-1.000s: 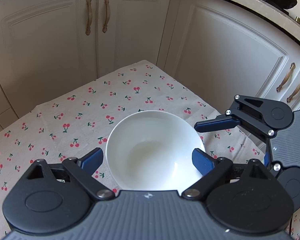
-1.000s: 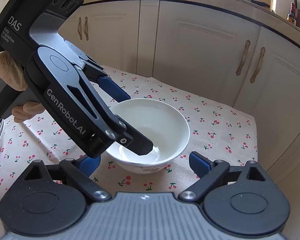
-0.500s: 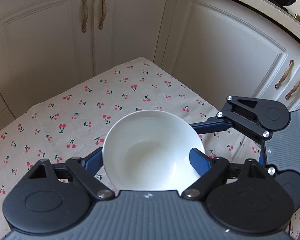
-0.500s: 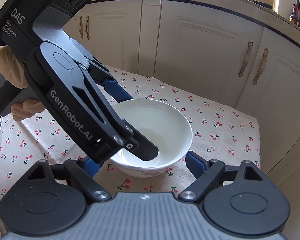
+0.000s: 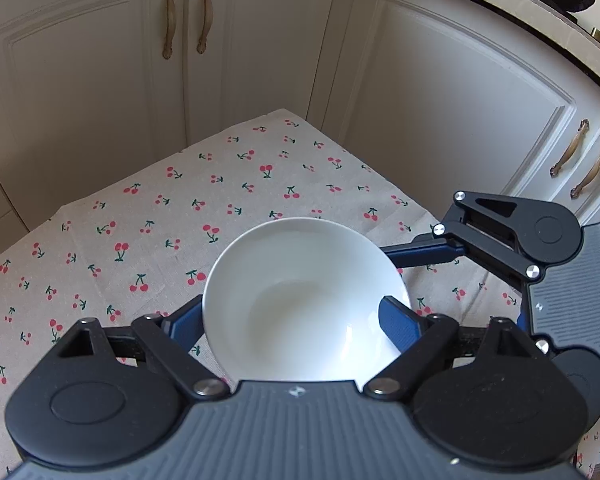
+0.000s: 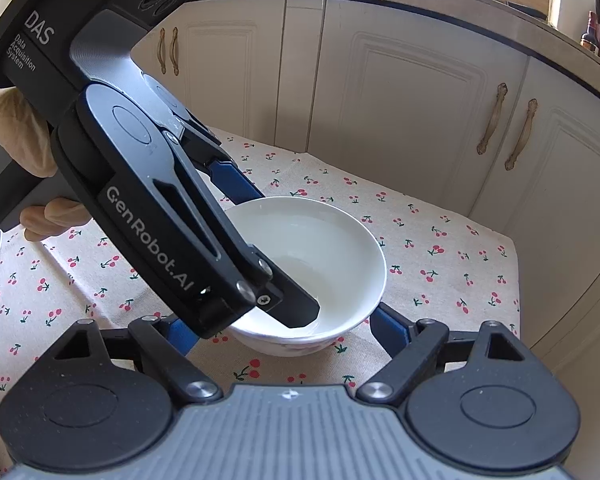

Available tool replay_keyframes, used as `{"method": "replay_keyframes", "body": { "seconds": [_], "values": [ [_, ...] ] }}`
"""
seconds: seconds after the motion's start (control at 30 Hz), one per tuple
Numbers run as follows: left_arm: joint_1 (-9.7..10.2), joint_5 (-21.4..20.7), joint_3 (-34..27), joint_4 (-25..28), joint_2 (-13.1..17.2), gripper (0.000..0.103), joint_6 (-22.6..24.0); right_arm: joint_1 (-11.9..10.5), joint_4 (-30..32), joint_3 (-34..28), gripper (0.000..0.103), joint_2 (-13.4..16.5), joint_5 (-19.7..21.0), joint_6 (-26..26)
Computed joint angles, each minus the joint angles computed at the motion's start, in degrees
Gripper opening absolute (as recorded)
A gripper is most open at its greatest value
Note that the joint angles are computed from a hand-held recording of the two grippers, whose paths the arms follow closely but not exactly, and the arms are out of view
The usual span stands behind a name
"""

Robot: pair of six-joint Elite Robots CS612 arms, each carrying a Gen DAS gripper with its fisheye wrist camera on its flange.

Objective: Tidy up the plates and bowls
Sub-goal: 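Lift the last white bowl with the left tool toward the bowl stack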

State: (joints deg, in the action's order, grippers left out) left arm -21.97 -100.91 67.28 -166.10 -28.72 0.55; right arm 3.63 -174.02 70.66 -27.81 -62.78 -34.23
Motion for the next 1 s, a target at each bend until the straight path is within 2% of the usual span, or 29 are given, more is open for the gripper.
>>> {"method": "replay_keyframes", "body": {
  "seconds": [0.27, 0.6, 1.0],
  "values": [
    [-0.29, -0.57, 3.56, -1.51, -2.52, 0.089, -0.85, 0.05, -1.08, 3.11, 0.091, -2.24, -0.1, -0.5],
    [-1.47, 0.21, 10.57, -3.2, -7.95, 0.089, -2.75, 0.09, -2.05, 10.11, 0.091, -7.19, 0.43, -1.0],
    [-3.48, 1.72, 21.36, -9.21, -14.72, 0.089, -3.15, -0.08, -5.5, 19.35, 0.091, -12.91, 1.41, 0.95]
  ]
}}
